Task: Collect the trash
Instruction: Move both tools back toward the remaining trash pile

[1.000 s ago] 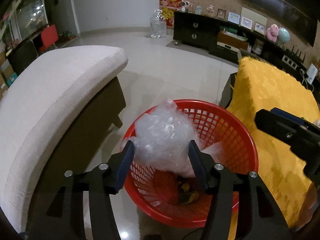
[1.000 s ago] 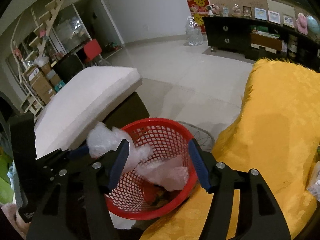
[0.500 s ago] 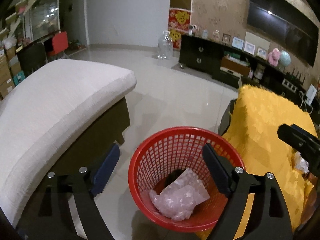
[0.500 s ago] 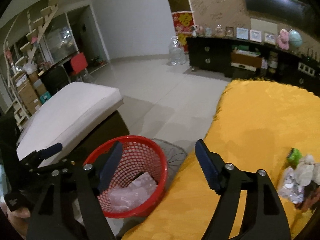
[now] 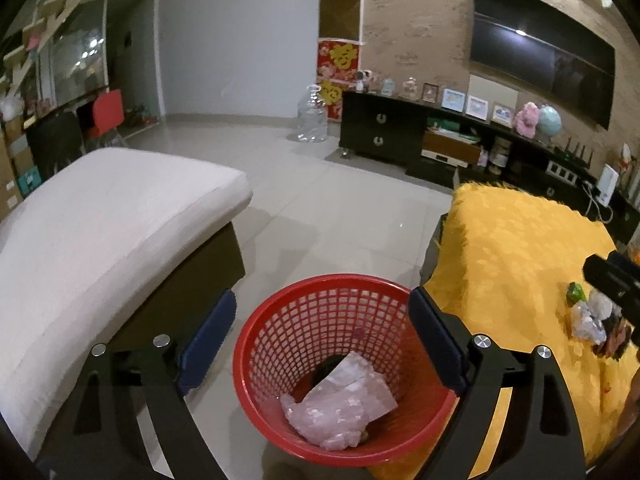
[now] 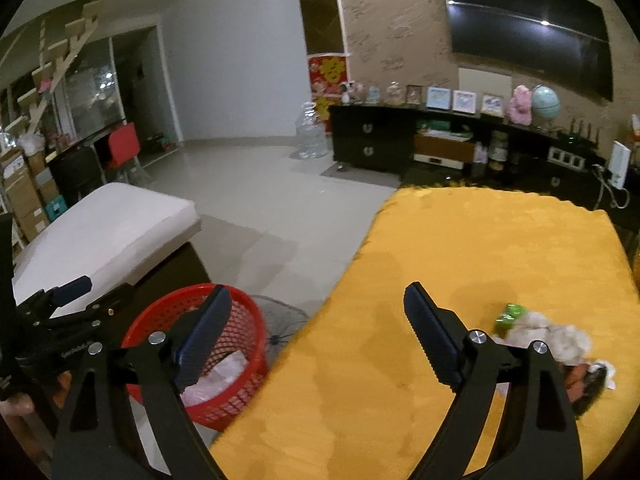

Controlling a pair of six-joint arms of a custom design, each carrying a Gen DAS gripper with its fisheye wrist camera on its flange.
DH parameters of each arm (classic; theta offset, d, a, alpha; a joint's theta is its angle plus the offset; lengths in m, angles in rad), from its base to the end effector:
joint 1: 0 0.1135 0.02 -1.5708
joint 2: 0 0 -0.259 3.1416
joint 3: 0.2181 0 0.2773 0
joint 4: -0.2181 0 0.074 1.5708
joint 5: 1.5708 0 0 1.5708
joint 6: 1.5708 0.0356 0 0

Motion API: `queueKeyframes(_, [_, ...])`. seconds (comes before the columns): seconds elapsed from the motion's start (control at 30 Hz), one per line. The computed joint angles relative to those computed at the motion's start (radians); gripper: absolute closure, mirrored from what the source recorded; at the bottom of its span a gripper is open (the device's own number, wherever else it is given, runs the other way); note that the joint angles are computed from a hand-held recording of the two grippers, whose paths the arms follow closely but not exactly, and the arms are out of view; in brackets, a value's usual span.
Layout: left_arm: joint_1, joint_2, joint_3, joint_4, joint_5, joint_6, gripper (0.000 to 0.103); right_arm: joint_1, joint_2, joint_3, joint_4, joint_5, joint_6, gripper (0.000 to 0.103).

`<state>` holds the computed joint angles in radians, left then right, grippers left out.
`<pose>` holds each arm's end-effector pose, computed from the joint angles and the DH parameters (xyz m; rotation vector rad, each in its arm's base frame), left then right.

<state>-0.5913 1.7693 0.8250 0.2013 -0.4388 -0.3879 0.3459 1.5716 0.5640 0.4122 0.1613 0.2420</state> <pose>0.3045 -0.1863 0.1114 0.0091 2.2300 -0.0217 0.2897 0.0983 0.1144 -0.0197 2.1619 0.1649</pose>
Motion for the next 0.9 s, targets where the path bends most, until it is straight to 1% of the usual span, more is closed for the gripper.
queueKeyframes(0.13, [-0.028,0.008,0.004,0.010,-0.008,0.013,0.018,-0.047,-0.083,-0.072,-0.006,0.016,0.000,0.018])
queueKeyframes(0.37, [-0.061,0.016,0.018,0.011,0.018,0.015,0.018,-0.160,-0.240,-0.201,-0.047,0.017,-0.007,0.018])
queueKeyframes(0.67, [-0.125,0.052,0.065,0.002,0.032,0.011,0.018,-0.417,-0.492,-0.378,-0.139,-0.056,-0.041,0.018])
queueKeyframes(0.73, [-0.140,0.063,0.079,0.000,0.032,0.011,0.018,-0.458,-0.525,-0.405,-0.152,-0.068,-0.046,0.018])
queueKeyframes(0.9, [-0.179,0.096,0.116,-0.010,0.024,0.032,0.018,-0.569,-0.551,-0.452,-0.160,-0.114,-0.065,0.018])
